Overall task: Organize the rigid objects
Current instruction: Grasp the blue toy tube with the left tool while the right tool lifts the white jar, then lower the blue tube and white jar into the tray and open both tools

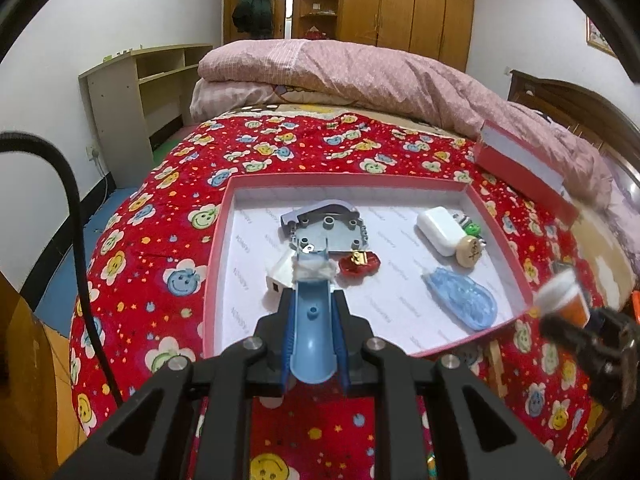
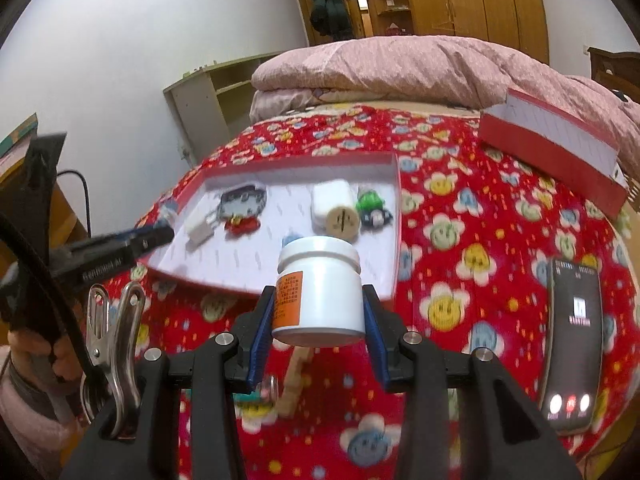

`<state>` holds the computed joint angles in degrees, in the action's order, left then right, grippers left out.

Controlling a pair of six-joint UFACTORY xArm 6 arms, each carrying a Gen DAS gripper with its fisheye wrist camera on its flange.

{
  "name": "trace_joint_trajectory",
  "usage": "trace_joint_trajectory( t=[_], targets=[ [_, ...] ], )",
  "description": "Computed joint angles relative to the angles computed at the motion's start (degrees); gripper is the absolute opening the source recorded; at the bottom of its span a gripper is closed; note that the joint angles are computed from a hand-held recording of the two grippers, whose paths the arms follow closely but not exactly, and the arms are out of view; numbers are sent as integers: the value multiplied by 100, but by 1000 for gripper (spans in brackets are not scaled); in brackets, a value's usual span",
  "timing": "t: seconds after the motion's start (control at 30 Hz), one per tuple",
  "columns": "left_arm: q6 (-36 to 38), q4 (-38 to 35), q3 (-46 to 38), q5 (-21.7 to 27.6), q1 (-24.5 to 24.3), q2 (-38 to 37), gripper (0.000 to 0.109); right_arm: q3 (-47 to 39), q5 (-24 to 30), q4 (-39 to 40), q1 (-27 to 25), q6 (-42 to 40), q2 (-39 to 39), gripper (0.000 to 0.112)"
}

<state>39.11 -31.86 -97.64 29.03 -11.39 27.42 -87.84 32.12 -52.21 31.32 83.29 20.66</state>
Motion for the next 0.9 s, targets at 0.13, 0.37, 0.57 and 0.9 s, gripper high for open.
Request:
trace_joint_trajectory(
  t=[0.13,0.37,0.57,0.9],
  targets=[
    [-171,163,-163,23,-14,158,18,-284,53,46,-133,-156,194,42],
    [-320,359,-423,115,-44,427,18,-770,193,228,-272,-493,584,42],
    [-452,483,-720,255,-62,690,18,-1053,338,400,-319,-754,853,42],
    [-729,727,-1354,509,-78,1174,18,-1403,455,488,-371,-961,1173,42]
  ],
)
